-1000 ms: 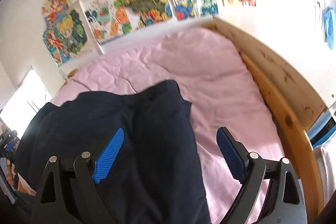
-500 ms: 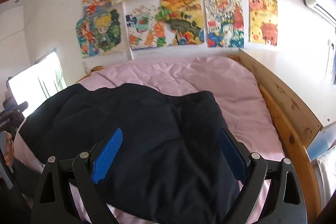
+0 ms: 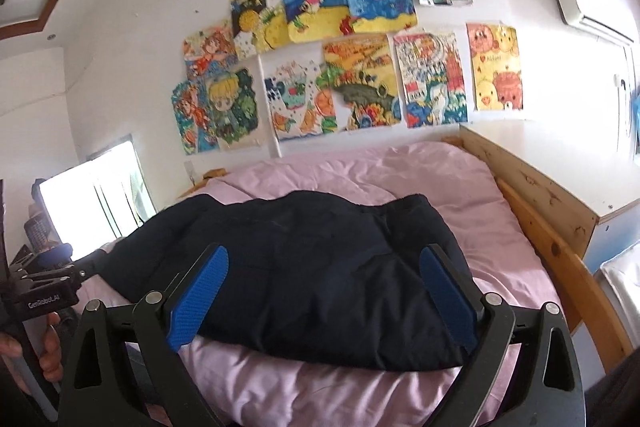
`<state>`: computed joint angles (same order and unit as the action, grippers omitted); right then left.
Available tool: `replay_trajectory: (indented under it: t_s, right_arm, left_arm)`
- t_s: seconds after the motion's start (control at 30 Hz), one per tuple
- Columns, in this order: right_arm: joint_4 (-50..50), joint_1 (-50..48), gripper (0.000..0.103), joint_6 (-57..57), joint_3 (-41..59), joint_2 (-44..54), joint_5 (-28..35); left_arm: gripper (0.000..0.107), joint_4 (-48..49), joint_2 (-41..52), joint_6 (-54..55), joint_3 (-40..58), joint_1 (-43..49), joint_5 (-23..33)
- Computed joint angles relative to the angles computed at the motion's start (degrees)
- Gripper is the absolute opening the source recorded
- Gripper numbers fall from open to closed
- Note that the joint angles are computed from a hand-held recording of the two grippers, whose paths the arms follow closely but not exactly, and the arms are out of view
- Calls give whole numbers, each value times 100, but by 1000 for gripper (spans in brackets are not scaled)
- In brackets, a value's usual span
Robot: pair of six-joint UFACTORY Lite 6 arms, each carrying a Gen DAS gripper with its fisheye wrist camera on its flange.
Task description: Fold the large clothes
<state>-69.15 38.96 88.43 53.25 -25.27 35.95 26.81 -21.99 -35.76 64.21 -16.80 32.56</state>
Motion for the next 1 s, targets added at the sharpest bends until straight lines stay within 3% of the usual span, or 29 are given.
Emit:
replay_trajectory:
  t_s: [0.1, 0.27, 0.63, 1.0]
  right_arm:
    - [-270, 745, 102, 261, -239, -253, 645]
    - [-321, 1942, 102, 574, -500, -323, 1504]
    - [-226, 3311, 102, 980, -636, -377, 2773]
    - [-51, 3031, 102, 963, -791, -407, 2585]
  left_arm:
    - [103, -41, -434, -54, -267, -148, 268]
    - [103, 115, -1174, -246, -829, -300, 556]
    - [103, 31, -2280, -112, -1711, -167, 791]
    - [103, 510, -2269, -575, -1997, -804, 928]
